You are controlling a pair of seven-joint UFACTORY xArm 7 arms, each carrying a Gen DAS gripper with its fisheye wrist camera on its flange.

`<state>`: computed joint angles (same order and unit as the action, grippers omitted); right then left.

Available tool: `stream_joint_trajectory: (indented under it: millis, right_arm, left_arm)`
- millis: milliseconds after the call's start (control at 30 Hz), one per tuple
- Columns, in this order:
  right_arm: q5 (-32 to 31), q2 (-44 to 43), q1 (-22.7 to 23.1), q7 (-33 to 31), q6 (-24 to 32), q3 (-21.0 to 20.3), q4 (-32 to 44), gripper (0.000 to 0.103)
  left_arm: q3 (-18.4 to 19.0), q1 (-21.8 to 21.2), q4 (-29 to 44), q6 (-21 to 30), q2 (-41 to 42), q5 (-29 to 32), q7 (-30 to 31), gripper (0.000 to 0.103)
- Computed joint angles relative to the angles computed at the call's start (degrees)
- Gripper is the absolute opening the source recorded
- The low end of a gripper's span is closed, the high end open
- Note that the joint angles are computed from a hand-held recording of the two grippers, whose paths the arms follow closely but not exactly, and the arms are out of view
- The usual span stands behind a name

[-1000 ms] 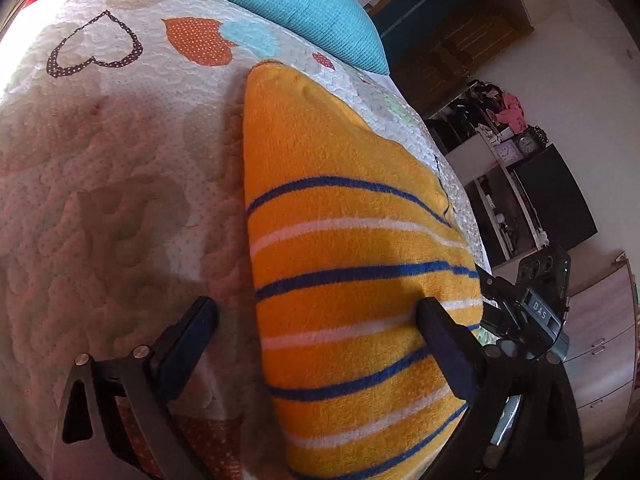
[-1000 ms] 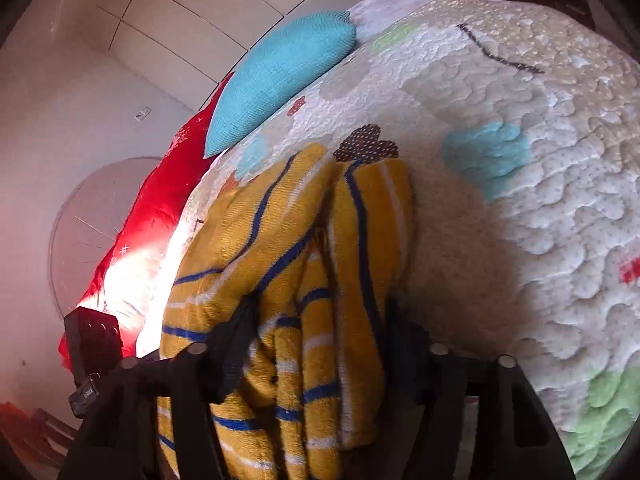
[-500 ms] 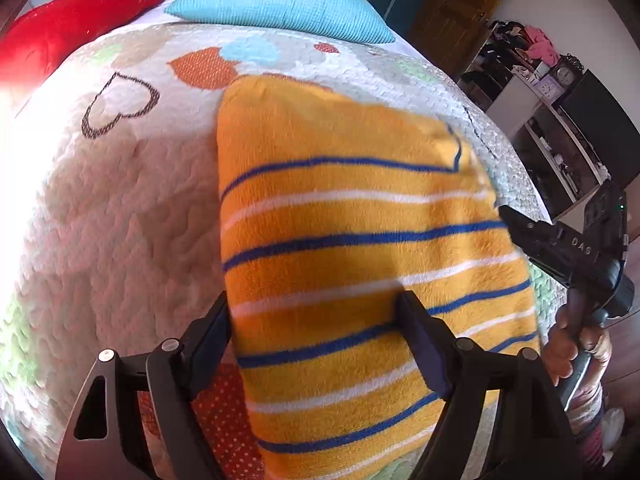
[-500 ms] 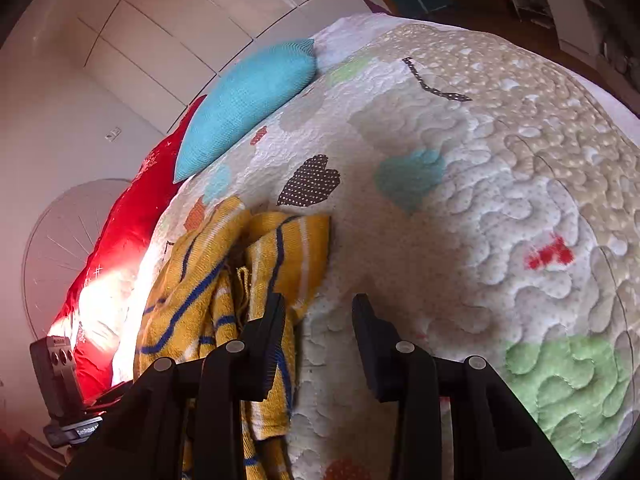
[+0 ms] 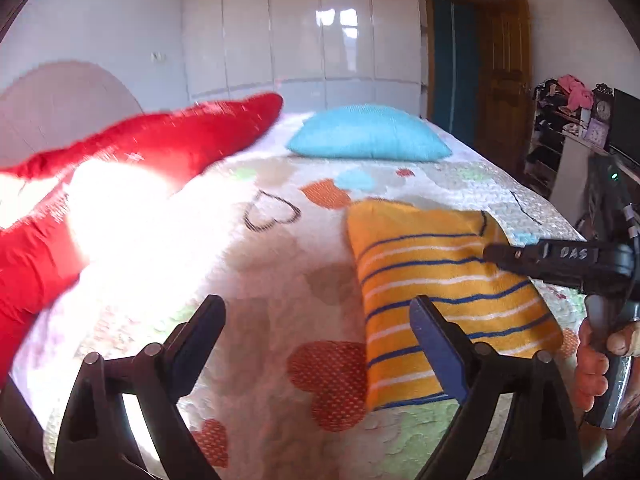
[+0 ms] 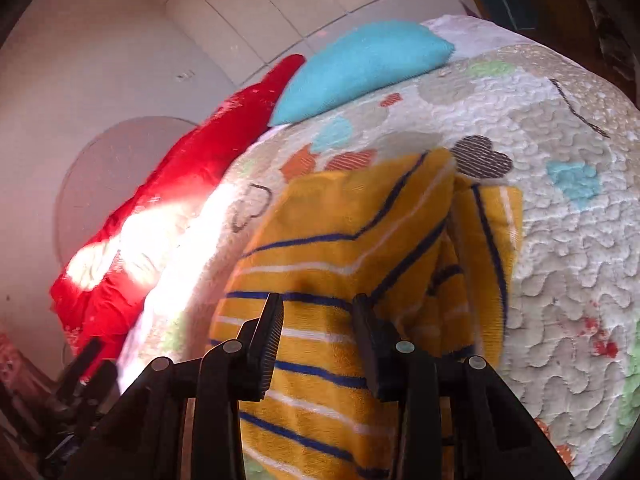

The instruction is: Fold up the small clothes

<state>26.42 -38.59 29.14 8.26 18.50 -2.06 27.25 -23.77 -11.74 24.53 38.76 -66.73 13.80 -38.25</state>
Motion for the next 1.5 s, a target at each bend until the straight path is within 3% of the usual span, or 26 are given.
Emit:
stream_joint_trajectory:
  millis: [33, 133, 200, 233, 267, 433, 700, 867, 1133, 1500]
  right_arm:
    - [-2.22, 0.19, -3.36, 1.97, 0.86, 2.48, -0.55, 0.021]
    - [-4.11, -3.50, -5.41, 3.93, 1.05, 3.36, -3.33, 0.019]
    - [-7.35, -7.69, -9.31, 8.20, 3.91, 7.04, -4.45, 0.038]
    - [-9.65, -10.48, -11.62, 10.82, 5.25, 9.51, -5.38, 0.054]
    - [-11.23, -13.68, -12.53, 12.65, 6.24, 10.84, -6.60, 0.055]
    - [-15.56, -29.48, -12.25, 20.13, 13.31, 13.63, -13.12, 0.057]
    - [-18.03, -47.88, -8.73, 33.04, 26.37, 16.21, -19.78, 0.063]
    - [-21.04, -47.00, -6.63, 35.42, 29.82, 19.08, -18.40, 0.067]
    - [-24.85, -40.15, -4.20, 36.50, 28.26, 22.10, -15.63, 0.069]
    - [-27.42, -35.85, -2.68, 38.22, 28.22, 22.48, -14.29, 0.071]
  left_arm:
    - [-0.94, 0.53, -0.52, -0.12, -2.73, 1.16, -0.46, 0.103]
    - [-2.81, 1.17, -2.05, -0.22, -9.65, 2.90, -1.78, 0.103]
    - [-2.51, -0.19, -2.59, 0.27, -11.58, 2.17, -1.58, 0.103]
    - [-1.79, -1.35, -2.81, -0.04, -11.33, 1.33, -1.10, 0.103]
    - [-1.27, -2.87, -2.52, 0.45, -10.43, 0.13, -0.39, 0.103]
    - [-0.82, -7.62, -0.57, 5.38, -2.64, -4.60, 2.34, 0.103]
    - [-2.40, -9.82, 0.31, 11.44, 2.07, -6.00, -0.60, 0.103]
    - [-1.50, -11.20, 0.83, 14.13, 3.85, -6.47, -1.46, 0.103]
    - [-0.34, -12.62, 0.52, 16.09, 4.41, -6.50, -1.79, 0.103]
    - [1.81, -13.99, -0.85, 16.73, 4.51, -8.67, -1.00, 0.103]
